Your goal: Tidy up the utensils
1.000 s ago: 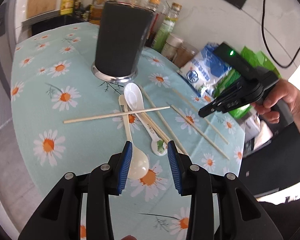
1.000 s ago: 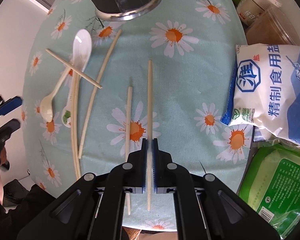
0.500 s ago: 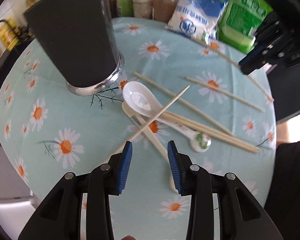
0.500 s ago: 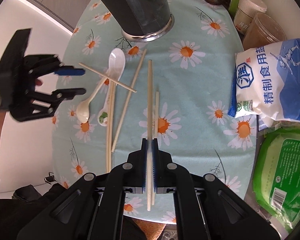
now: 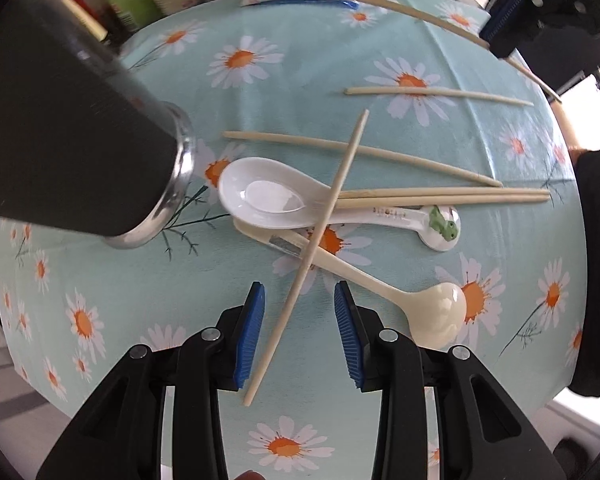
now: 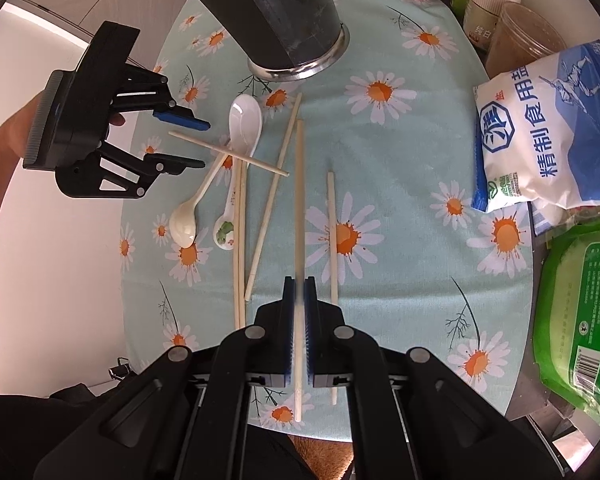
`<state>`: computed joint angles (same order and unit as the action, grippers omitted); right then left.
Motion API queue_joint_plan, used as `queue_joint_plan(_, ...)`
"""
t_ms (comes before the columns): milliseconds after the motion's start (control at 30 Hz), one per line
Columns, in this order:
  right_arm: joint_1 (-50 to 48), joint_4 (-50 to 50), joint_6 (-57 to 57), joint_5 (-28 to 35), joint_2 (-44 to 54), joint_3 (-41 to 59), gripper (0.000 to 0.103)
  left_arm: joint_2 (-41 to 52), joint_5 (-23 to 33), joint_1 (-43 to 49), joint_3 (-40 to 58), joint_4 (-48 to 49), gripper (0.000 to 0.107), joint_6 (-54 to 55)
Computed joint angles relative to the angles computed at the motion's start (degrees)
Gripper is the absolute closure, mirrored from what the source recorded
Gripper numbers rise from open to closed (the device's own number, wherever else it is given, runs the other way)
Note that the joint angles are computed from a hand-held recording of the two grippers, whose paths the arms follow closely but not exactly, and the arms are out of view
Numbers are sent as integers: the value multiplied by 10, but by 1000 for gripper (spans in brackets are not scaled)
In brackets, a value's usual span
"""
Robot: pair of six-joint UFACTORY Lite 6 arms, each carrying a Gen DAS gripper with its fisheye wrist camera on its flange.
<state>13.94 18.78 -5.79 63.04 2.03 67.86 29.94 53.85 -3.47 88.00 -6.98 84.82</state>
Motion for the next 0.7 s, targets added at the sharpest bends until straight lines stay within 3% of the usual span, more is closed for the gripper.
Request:
queue_joint_plan(100,2,-3,4,0,1,4,97,15,-12,-16,6,23,92,-6)
queue_joint_plan(300,9,-3,4,0,15,18,97,23,-17,-21,11,22,102,8)
queue_joint_plan(433,21,-5,9,0,25,33,97,1,-30,-24,-19,14,103,3)
queue_joint_plan(700,34,-1,6,5,40,72,97,-76,10,8,-55,-35,103,29)
